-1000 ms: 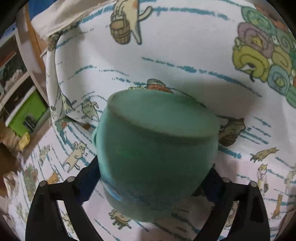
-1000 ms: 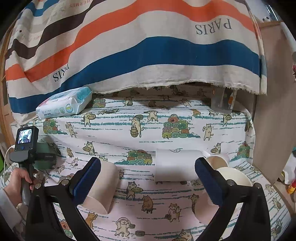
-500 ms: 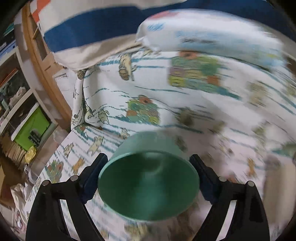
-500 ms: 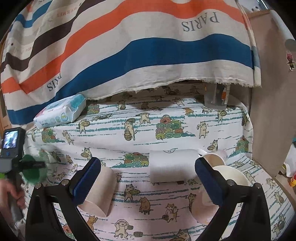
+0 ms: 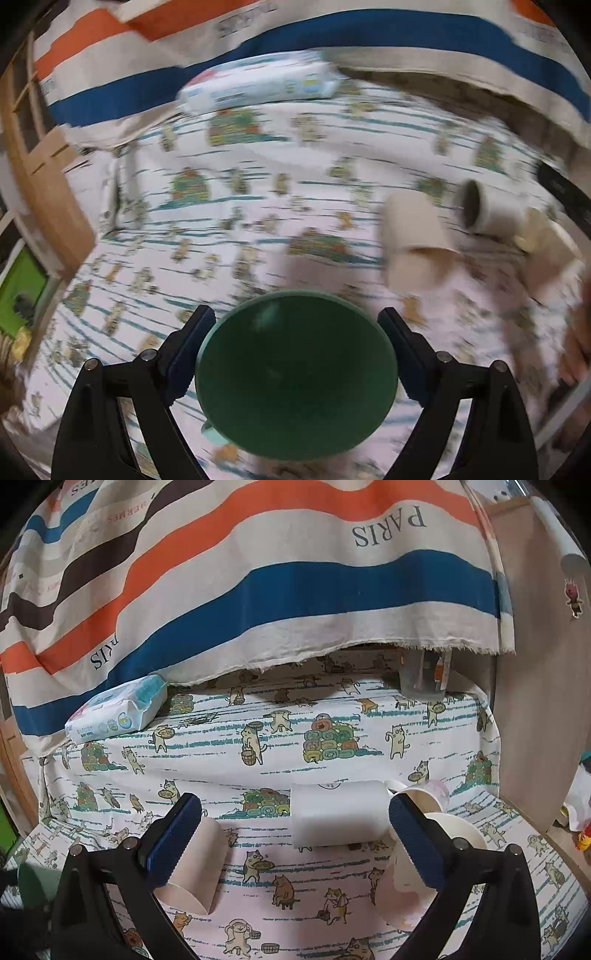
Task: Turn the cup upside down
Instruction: 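Lift the mint green mug with the left tool and rotate it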
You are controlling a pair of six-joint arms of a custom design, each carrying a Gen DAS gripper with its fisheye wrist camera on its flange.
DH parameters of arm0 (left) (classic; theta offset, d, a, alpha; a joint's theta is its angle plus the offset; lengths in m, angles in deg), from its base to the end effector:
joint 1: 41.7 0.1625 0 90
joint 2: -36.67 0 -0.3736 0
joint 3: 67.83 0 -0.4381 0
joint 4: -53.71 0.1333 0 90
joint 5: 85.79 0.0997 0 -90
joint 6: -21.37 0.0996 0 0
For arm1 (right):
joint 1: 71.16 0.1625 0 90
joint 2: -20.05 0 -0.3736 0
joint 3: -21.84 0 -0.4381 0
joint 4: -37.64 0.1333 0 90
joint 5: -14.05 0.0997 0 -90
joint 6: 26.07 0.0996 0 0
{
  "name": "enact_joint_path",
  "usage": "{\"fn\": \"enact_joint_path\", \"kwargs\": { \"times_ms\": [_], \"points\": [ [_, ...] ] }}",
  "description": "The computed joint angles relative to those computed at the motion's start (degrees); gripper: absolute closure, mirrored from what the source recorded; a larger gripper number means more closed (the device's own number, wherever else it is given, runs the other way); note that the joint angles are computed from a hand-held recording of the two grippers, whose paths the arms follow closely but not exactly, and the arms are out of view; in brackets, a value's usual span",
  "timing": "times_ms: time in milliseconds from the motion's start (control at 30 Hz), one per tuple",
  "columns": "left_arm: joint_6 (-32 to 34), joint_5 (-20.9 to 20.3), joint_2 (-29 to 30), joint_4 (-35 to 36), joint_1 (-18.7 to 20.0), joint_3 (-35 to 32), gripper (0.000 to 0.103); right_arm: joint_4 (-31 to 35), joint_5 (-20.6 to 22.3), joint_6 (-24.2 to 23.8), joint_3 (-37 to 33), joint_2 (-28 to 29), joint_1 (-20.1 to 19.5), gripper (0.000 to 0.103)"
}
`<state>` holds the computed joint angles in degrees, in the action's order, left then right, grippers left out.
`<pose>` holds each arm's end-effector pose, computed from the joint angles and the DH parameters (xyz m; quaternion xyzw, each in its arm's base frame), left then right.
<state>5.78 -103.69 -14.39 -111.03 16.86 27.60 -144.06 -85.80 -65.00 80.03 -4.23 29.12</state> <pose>-0.1442 -0.6731 0.1707 -0.0451 0.7941 -0.4208 0.4363 0.2644 -0.8061 0.1038 0.3255 -0.8103 0.4479 0.1919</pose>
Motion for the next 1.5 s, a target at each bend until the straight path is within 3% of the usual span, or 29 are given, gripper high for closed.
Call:
{"fn": "enact_joint_path", "kwargs": {
  "times_ms": [100,300,367,400,433,500,600,667,733,900,1067,1167,1300,1400,1500],
  "points": [
    [4.1,-4.43,0.87,-2.7,-1.43,0.23,0.015,-1.13,-0.03,-1.43,2.12,-1.36,0.07,0.0],
    [8.14,-10.75,3.88,-3.68,-1.84,-3.18,0.02,-7.43,1.98,-3.29,12.76,-8.96,-1.09,0.0],
    [12.42,-9.83,6.0,-6.46,-2.5,-5.04,0.057,-11.35,2.07,-3.35,15.79,-10.79,-1.6,0.0],
    [12.86,-9.59,6.54,-6.13,-2.73,-5.8,0.066,-12.75,2.28,-3.36,17.37,-11.78,-1.92,0.0],
    [11.95,-11.76,6.17,-4.54,-2.59,-6.04,0.068,-13.54,2.59,-3.48,18.86,-12.77,-2.26,0.0],
    [10.44,-15.64,5.66,-1.89,-2.16,-6.52,0.065,-14.53,2.72,-3.78,21.25,-14.37,-2.82,0.0],
    [14.13,-17.07,5.79,-7.11,-2.62,-4.93,0.062,-15.02,3.84,-3.25,24.57,-16.82,-3.74,0.0],
    [18.33,-17.12,5.53,-13.74,-3.4,-2.77,0.043,-14.97,5.34,-2.32,26.67,-18.53,-4.41,0.0],
    [22.99,-15.95,5.63,-19.87,-4.31,-1.36,0.034,-14.86,6.02,-1.93,28.08,-19.58,-4.69,0.0],
    [25.0,-15.67,2.33,-24.73,-5.55,2.04,0.034,-15.16,7.5,-0.77,31.06,-21.6,-4.85,0.0],
    [33.91,-11.47,1.04,-37.51,-6.91,5.56,0.029,-14.09,8.78,-0.78,34.19,-23.71,-5.03,0.0],
    [32.24,-13.36,-2.13,-37.8,-6.16,9.39,0.029,-14.05,7.66,-2.81,36.01,-24.44,-4.96,0.0],
    [36.37,-13.59,-1.84,-45.07,-4.82,10.95,0.029,-13.04,7.57,-3.16,37.77,-25.45,-4.79,0.0],
    [36.35,-17.07,-3.14,-47.55,-3.31,13.21,0.029,-15.0,6.79,-4.63,38.54,-24.98,-4.19,0.0],
    [43.28,-17.08,-1.47,-55.54,-2.6,13.05,0.029,-15.18,5.71,-5.07,38.69,-24.4,-3.65,0.0]
  ]
}}
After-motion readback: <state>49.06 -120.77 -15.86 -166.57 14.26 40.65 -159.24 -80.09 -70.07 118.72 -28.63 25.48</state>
